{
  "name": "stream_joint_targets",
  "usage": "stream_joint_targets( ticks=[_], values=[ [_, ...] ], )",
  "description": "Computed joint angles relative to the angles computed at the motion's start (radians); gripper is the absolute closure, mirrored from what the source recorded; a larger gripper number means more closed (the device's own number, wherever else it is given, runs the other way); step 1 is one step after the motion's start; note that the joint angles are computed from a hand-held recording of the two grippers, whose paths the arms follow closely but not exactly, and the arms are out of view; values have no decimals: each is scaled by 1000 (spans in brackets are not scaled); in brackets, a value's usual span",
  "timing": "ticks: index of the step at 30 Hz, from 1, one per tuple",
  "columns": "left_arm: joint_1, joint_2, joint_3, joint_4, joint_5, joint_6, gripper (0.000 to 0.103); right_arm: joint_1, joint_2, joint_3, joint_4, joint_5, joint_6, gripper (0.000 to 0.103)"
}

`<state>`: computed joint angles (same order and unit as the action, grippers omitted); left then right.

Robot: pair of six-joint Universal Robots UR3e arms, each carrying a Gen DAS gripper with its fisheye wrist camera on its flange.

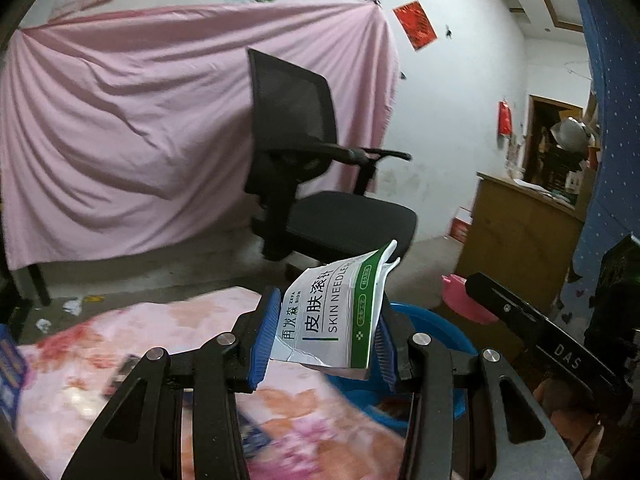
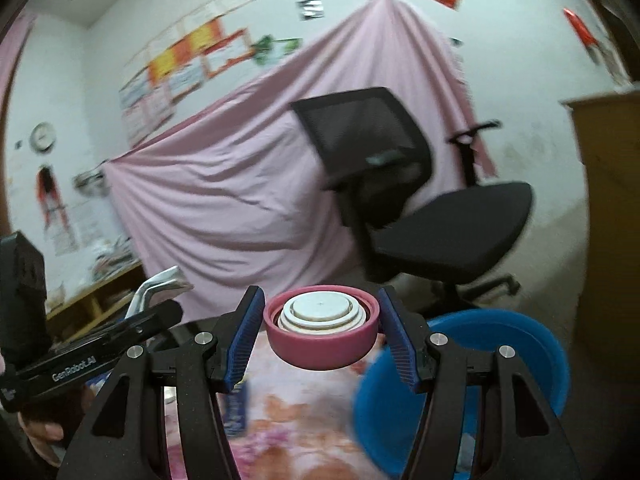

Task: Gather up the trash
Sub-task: 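Carry both items over the blue bucket and open both tools to drop them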

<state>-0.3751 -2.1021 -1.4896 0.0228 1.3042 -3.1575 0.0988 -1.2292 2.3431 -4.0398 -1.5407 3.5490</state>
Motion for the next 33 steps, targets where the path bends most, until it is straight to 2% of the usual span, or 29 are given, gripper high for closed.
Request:
stream_joint_targets(
  ticks=[7,11,15,17,23,28,33],
  values=[
    [-107,-223,371,-250,32,10,64,-254,-23,202,-110,139,70,46],
    [-152,-367,645,-491,60,13,64,-319,-16,235,-71,172,71,46],
    [-165,-449,793,-633,64,-12,64,-360,14,228,-30,218,69,46],
    [-160,-460,809,-657,53,-37,64,-363,16,220,11,237,60,45],
    [-135,-389,676,-598,57,-62,64,-347,19,193,73,245,21,45],
    [-105,-311,541,-532,55,-73,53,-310,18,162,112,214,11,40],
    [-68,-223,383,-433,52,-94,46,-266,10,145,105,169,3,35]
  ],
)
